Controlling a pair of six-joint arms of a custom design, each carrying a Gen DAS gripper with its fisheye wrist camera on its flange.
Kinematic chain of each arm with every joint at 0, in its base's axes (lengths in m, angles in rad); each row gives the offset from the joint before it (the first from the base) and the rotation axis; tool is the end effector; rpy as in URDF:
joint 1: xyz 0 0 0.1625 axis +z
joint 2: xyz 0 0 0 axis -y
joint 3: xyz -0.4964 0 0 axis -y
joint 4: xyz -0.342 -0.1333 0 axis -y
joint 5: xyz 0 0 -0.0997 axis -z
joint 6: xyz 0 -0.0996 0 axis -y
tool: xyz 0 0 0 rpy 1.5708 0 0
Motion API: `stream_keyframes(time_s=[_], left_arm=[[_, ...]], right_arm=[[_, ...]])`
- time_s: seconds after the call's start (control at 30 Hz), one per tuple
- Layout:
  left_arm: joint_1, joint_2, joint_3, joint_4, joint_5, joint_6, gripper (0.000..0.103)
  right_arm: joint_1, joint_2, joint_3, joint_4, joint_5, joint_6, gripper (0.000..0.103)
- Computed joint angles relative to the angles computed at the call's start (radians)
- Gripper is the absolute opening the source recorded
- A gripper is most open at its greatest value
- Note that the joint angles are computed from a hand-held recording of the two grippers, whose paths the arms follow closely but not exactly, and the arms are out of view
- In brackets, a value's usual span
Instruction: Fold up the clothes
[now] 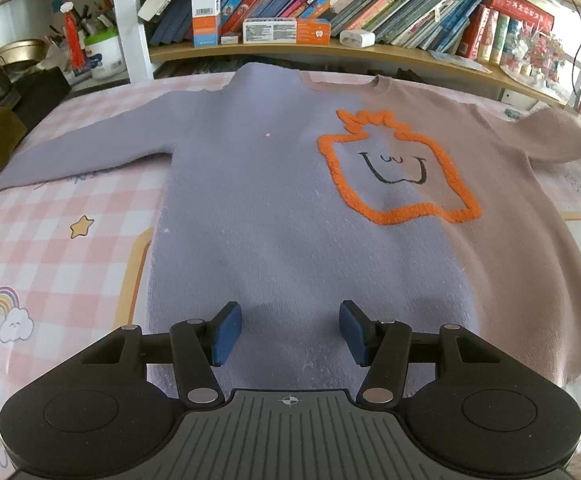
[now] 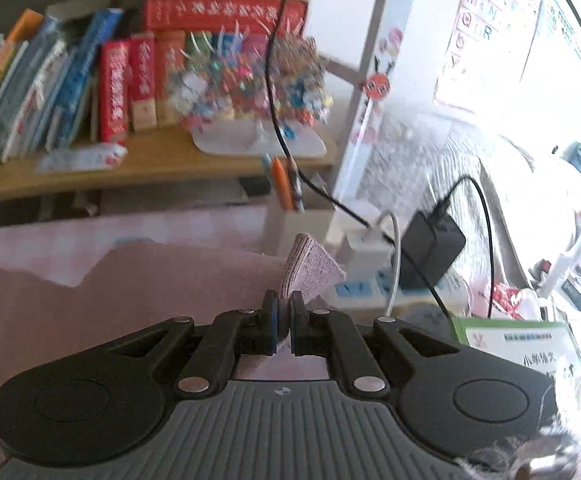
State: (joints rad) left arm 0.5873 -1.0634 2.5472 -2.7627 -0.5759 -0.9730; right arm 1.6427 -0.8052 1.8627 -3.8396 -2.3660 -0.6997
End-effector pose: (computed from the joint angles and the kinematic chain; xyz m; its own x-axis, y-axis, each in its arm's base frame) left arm -0.1719 -0.3749 0.1750 -0.7157 -0.1082 -0.6899 0.3653 0.7839 -0.5020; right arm 0.1060 -0.6062 0.2913 -0.5547 0.2456 0.7950 -0.5000 0.6654 -0.5544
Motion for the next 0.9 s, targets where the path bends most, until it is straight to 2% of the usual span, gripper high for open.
stream_keyframes(time_s=[0.03, 0.1, 0.17, 0.27, 0.3, 0.43, 0.53, 0.63, 0.9], left_arm=[[0.001, -0.002, -0.001, -0.001, -0.001, 0.004, 0.055], [0.003, -0.006, -0.003, 0.002, -0.004, 0.011, 0.055], [0.002, -0.01, -0.001, -0.004, -0.004, 0.018, 0.055], [-0.008, -0.022, 0.009, -0.031, 0.012, 0.032, 0.055], [-0.012, -0.026, 0.014, -0.043, 0.019, 0.038, 0.055], [-0.023, -0.059, 0.025, -0.049, 0.06, 0.052, 0.055], [-0.019, -0.095, 0.027, -0.015, 0.081, 0.051, 0.055], [-0.014, -0.132, 0.028, 0.025, 0.089, 0.05, 0.055], [-0.013, -0.21, 0.058, 0.092, 0.098, 0.017, 0.055]], right_arm=[[-0.003, 0.004, -0.001, -0.006, -0.007, -0.014, 0.011], [-0.001, 0.018, -0.008, -0.047, -0.024, -0.04, 0.042], [0.004, 0.014, 0.014, -0.097, -0.008, -0.051, 0.049], [0.027, 0.005, 0.071, -0.158, 0.013, -0.07, 0.052], [0.036, -0.006, 0.106, -0.156, 0.031, -0.05, 0.054], [0.061, -0.081, 0.298, -0.011, 0.166, 0.137, 0.055], [0.089, -0.102, 0.404, 0.073, 0.22, 0.245, 0.055], [0.123, -0.09, 0.478, 0.101, 0.244, 0.311, 0.055], [0.187, -0.064, 0.581, 0.138, 0.237, 0.481, 0.053]])
